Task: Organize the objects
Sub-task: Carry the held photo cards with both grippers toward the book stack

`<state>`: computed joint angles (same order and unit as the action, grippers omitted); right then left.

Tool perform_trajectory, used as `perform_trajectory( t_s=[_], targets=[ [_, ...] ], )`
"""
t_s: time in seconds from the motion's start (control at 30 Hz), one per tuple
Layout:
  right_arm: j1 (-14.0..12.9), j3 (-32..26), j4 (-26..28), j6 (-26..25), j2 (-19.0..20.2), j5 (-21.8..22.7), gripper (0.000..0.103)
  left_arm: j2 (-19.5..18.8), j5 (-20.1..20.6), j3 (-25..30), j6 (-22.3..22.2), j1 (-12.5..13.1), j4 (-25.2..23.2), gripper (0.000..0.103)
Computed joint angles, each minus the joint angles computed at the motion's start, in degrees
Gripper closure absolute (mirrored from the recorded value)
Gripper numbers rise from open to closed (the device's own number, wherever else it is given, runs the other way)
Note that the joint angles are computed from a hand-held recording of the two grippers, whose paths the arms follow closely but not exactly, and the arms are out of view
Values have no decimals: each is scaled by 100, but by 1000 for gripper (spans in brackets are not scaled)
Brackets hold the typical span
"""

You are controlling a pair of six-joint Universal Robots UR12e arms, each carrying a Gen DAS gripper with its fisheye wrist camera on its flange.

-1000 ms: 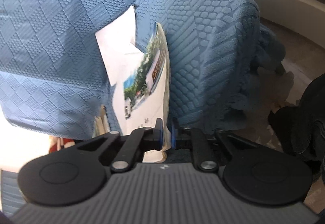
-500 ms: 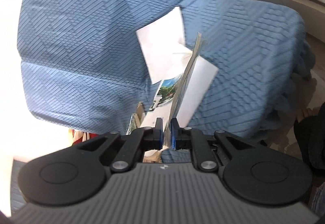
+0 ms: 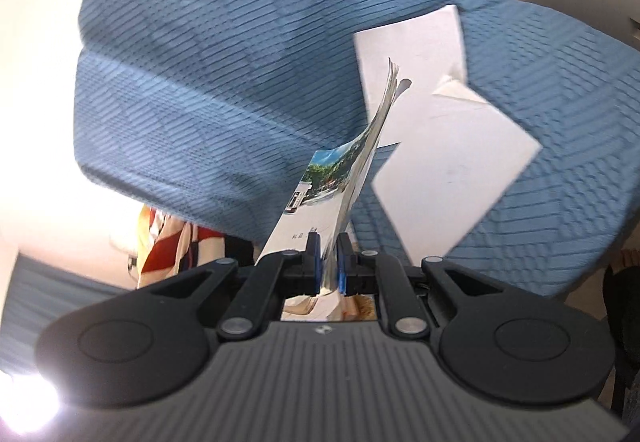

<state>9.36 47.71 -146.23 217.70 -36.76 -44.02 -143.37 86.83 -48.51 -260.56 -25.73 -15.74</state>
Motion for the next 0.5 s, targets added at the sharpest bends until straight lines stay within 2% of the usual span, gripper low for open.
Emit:
perform_trajectory(
  t_s=[0.5],
  targets=[
    [352, -1498, 1152, -730, 597, 384, 91, 1164, 659, -1617, 82, 97, 281, 99]
  ],
)
